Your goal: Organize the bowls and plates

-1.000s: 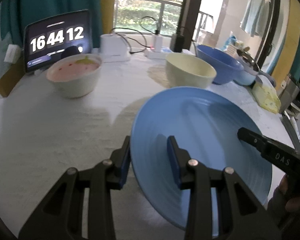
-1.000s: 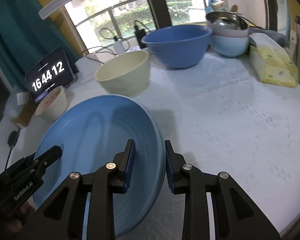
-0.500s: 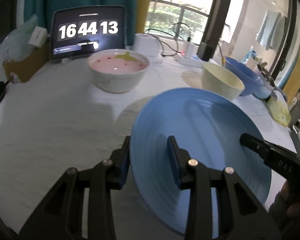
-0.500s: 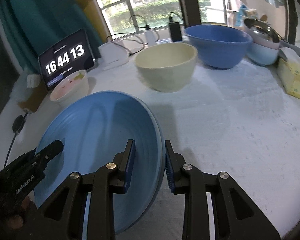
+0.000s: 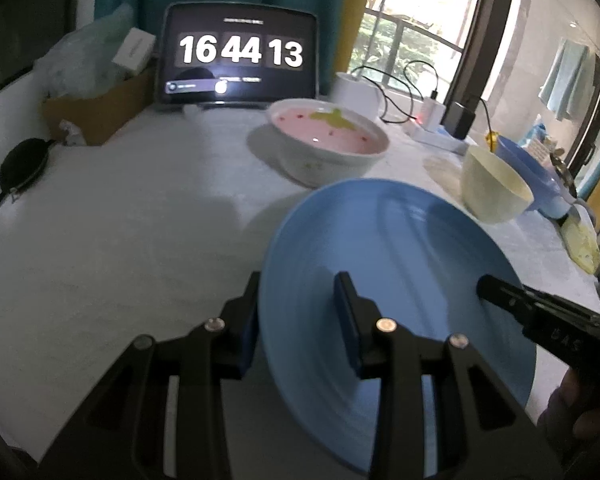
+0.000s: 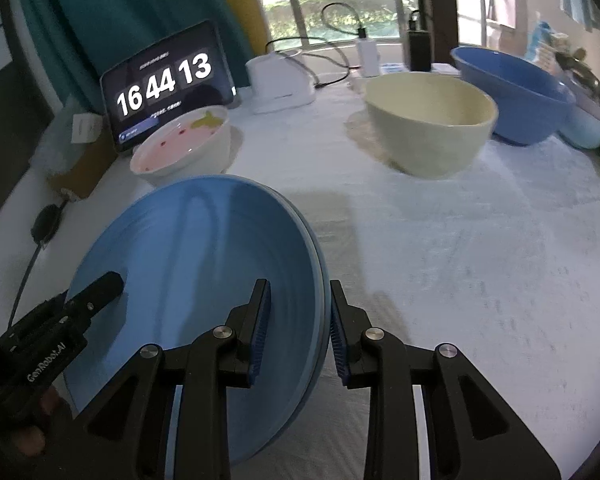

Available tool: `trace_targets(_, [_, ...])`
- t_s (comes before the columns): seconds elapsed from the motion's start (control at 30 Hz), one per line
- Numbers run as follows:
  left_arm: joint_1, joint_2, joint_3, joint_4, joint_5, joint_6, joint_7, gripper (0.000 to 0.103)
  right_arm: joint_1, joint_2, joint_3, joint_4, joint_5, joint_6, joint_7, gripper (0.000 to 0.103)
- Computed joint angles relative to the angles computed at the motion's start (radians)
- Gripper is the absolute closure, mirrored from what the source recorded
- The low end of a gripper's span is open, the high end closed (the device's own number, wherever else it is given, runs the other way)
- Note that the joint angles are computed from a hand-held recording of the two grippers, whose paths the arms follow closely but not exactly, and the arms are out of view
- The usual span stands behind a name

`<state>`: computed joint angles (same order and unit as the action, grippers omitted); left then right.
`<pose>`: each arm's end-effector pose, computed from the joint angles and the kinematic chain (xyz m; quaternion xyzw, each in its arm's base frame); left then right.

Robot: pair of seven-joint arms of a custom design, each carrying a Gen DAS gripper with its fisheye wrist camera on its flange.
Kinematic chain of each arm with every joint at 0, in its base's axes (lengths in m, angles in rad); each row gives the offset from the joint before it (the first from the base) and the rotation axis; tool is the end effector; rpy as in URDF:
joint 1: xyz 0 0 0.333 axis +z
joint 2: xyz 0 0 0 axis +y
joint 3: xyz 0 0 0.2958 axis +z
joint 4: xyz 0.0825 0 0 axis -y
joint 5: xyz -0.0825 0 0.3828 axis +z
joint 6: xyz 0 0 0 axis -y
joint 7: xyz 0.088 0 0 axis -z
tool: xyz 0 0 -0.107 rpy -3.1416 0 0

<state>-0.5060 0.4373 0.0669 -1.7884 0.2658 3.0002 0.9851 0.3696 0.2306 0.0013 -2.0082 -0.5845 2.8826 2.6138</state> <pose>0.6139 -0.3156 0.3814 -0.6135 0.6915 -0.3383 0.1764 0.5740 0.2573 0.3895 -0.6115 0.7137 -0.1812 0.2897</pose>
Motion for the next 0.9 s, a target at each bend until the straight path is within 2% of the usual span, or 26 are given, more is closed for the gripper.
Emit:
trace_targets(0.17, [-0.018, -0.01, 0.032, -0.01, 0.031, 0.005, -0.017, 0.067, 0.0, 0.034, 0.01, 0.04, 0.034, -0.006, -0.033, 0.073])
trace_targets(0.3, [-0.011, 0.003, 0.021, 0.014, 0.048, -0.035, -0.016, 0.067, -0.006, 0.047, 0.016, 0.047, 0.073, -0.005, -0.058, 0.073])
trace_targets(0.53, [-0.061, 0.021, 0.076, 0.039, 0.156, -0.051, -0.128, 0.064, -0.036, 0.051, 0.041, 0.029, 0.175, 0.035, -0.158, 0.071])
trace_targets(0.67, [-0.034, 0.022, 0.045, 0.059, 0.18, -0.094, -0.126, 0.064, -0.066, 0.046, 0.072, 0.011, 0.247, 0.06, -0.252, 0.07])
trace_targets(0.73, [-0.049, 0.016, 0.062, 0.062, 0.217, -0.118, -0.178, 0.064, -0.08, 0.036, 0.086, -0.005, 0.292, 0.063, -0.298, 0.07])
trace_targets(0.8, [-0.054, 0.001, 0.066, 0.055, 0.261, -0.135, -0.228, 0.063, -0.076, 0.021, 0.077, -0.023, 0.302, 0.069, -0.315, 0.07])
trace_targets(0.9, [-0.096, -0.029, 0.114, 0.034, 0.392, -0.139, -0.371, 0.059, -0.065, -0.012, 0.049, -0.064, 0.289, 0.09, -0.3, 0.068])
